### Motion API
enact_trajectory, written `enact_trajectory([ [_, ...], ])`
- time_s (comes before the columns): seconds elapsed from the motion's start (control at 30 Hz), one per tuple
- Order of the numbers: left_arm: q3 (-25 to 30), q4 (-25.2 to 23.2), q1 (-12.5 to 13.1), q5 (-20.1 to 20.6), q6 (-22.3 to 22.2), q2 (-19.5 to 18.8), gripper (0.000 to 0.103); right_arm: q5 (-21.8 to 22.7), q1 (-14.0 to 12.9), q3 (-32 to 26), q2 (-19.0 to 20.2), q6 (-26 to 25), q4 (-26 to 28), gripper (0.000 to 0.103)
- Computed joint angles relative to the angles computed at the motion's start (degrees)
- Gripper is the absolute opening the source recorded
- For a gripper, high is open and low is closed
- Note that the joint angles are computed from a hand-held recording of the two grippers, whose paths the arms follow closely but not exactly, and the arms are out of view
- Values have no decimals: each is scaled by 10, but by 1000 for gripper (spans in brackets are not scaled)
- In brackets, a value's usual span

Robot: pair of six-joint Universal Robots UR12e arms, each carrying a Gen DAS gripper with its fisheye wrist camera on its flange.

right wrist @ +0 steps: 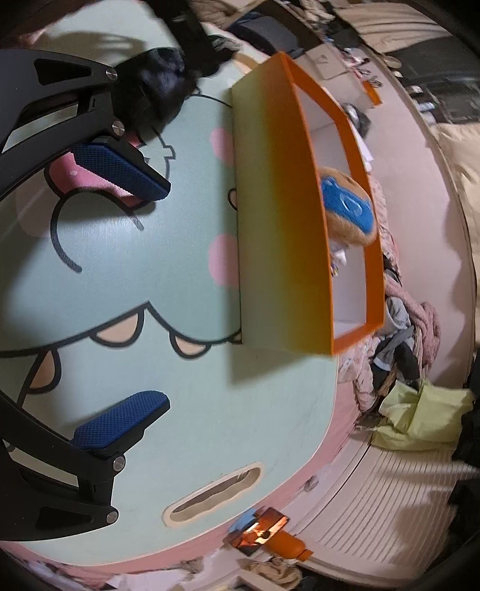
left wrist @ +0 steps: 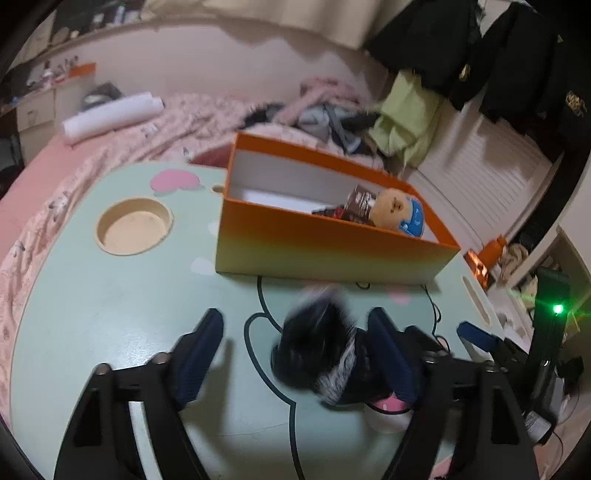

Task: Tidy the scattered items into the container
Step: 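Grasp the brown plush with blue D patch in the box with right gripper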

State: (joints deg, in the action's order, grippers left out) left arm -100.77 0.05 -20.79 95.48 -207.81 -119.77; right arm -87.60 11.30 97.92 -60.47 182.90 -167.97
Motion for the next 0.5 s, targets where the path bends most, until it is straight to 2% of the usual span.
enact_trajectory([
  [0.03, -5, 21, -2, -1, 3, 0, 86, 5, -4, 4, -2, 11, -9, 103],
  [0.07, -9, 35, -3, -1, 9, 1, 95, 5, -7, 8, -4, 22, -22, 103],
  [0.13, -18, 57, -8, 16, 22, 4, 101, 12, -15, 19, -9, 34, -52, 102],
  [0.17, -22, 65, -12, 34, 25, 5, 102, 26, -19, 23, -12, 42, -71, 99],
  [0.2, -23, 70, -16, 52, 25, 5, 102, 45, -25, 26, -15, 50, -93, 91],
  [0.23, -25, 75, -19, 57, 25, 4, 103, 56, -28, 26, -18, 55, -104, 88],
  [0.3, -27, 73, -17, 39, 25, 4, 103, 87, -33, 15, -21, 57, -112, 81],
  [0.37, -22, 52, -17, 26, 30, 3, 103, 124, -33, -9, -19, 33, -87, 77],
  [0.4, -16, 35, -18, 28, 31, 1, 103, 140, -30, -31, -14, 13, -58, 77],
  [0.5, -10, 12, -20, 28, 29, -3, 103, 140, -21, -71, 1, -9, -12, 77],
])
